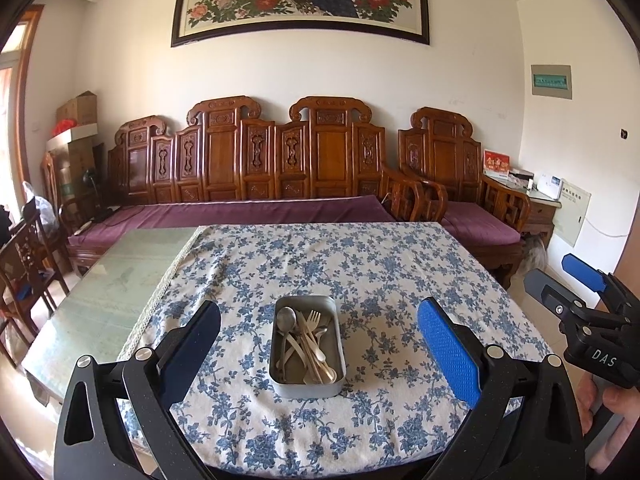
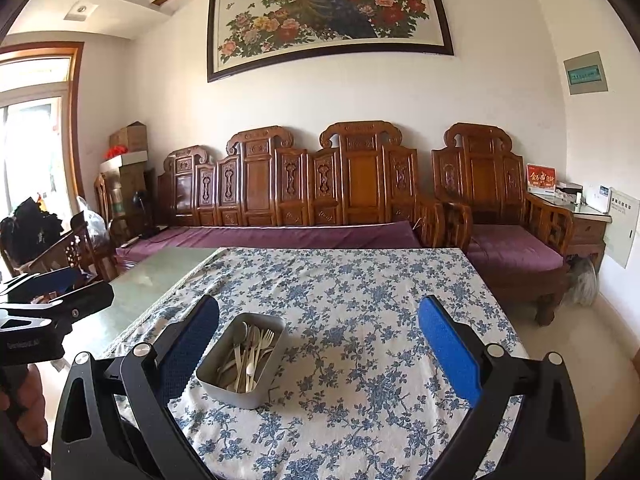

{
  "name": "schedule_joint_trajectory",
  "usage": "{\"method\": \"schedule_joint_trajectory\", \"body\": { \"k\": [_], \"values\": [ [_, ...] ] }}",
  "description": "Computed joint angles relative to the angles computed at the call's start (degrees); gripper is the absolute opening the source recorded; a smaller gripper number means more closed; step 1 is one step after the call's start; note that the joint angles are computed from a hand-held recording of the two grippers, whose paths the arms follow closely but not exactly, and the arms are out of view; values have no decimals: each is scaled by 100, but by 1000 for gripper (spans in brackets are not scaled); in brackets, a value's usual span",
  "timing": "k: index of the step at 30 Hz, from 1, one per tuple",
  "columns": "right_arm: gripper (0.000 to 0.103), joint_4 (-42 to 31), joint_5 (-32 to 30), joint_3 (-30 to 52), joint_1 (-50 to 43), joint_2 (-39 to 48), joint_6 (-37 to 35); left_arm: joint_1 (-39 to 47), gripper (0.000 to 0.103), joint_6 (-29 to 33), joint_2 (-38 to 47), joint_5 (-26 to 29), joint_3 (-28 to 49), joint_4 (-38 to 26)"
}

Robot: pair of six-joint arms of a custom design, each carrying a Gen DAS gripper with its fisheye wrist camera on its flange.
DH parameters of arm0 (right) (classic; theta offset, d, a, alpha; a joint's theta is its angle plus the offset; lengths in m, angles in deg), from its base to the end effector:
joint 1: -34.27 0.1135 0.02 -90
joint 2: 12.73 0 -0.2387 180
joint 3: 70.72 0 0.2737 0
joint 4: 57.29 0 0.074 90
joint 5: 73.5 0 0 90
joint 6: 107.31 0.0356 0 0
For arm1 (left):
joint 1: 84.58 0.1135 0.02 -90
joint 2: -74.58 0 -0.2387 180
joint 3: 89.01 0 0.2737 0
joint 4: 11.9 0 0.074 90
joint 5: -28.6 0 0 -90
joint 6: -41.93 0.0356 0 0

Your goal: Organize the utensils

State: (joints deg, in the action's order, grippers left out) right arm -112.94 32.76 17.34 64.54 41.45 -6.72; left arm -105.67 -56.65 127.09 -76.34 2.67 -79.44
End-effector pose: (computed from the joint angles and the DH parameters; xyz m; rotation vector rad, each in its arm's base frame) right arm 0.1847 0.0962 0.4195 -0.1459 1.9344 0.1981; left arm 0.1734 -0.0570 0.4243 0.0637 2.0472 -0.0530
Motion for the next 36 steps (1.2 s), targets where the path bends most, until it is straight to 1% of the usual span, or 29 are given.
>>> {"method": "schedule_joint_trajectory", "body": {
  "k": [31, 36],
  "values": [
    [100, 59, 86, -50, 111, 42, 61, 2, 95, -4, -25, 28, -23, 15],
    [100, 88, 203, -95, 240, 45, 100, -13, 95, -10, -17, 23, -9, 7]
  ]
}}
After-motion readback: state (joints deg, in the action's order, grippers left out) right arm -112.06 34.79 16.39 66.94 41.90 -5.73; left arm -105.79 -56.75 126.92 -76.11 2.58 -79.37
